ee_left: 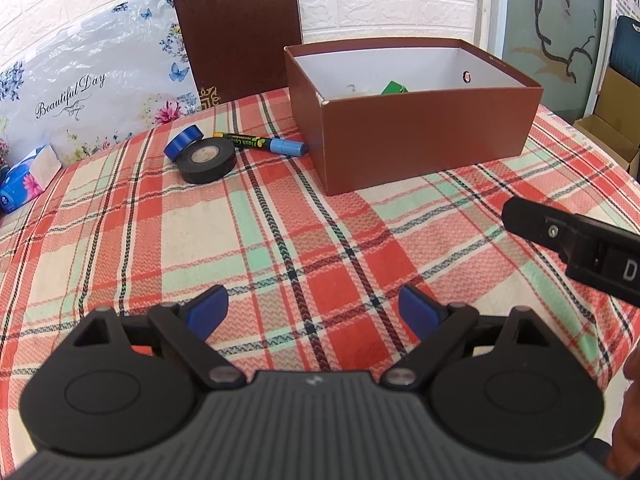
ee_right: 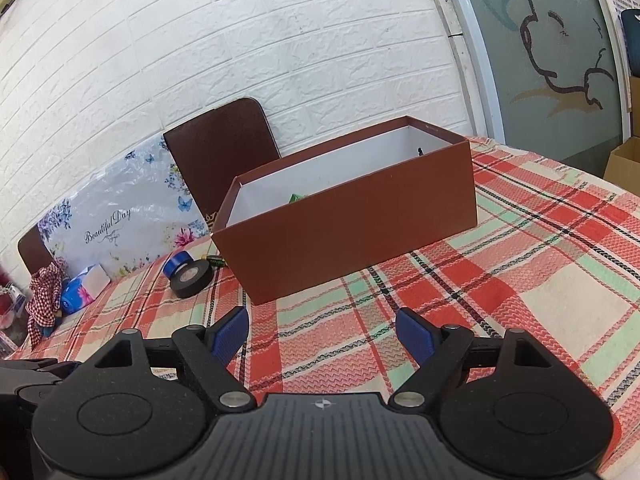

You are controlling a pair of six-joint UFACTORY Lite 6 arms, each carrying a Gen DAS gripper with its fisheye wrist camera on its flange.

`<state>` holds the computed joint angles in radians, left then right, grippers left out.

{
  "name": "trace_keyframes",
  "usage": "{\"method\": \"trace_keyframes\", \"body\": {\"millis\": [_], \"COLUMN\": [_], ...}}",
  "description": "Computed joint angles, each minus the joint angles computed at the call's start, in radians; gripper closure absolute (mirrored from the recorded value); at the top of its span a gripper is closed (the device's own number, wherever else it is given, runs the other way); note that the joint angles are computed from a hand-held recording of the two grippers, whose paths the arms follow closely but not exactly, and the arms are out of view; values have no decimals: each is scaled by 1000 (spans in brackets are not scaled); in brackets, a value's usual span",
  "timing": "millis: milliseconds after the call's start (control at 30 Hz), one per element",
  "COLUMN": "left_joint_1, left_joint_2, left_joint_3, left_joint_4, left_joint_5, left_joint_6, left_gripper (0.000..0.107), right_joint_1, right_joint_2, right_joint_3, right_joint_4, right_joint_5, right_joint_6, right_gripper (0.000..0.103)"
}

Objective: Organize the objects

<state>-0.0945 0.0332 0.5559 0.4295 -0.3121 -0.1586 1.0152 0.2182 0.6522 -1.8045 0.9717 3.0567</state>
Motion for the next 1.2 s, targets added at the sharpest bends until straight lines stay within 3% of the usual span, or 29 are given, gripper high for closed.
{"method": "trace_keyframes", "body": {"millis": [467,933,1200], "left_joint_1": [117,308,411], "left_joint_2": [123,316,496], "left_joint_3": [72,237,434], "left_joint_4": [198,395,290], "left_joint_5": [-39,-81,-69], "left_joint_6": [-158,-321,-223], "left_gripper": [13,13,13], "right_joint_1": [-35,-67,-87], "right_joint_2": [97,258,406], "right_joint_3": [111,335,555], "right_joint_4": [-1,45,74], "right_joint_5": [-97,-219,-300], "right_joint_6": [-102,-305,-483], "right_gripper": [22,22,23]}}
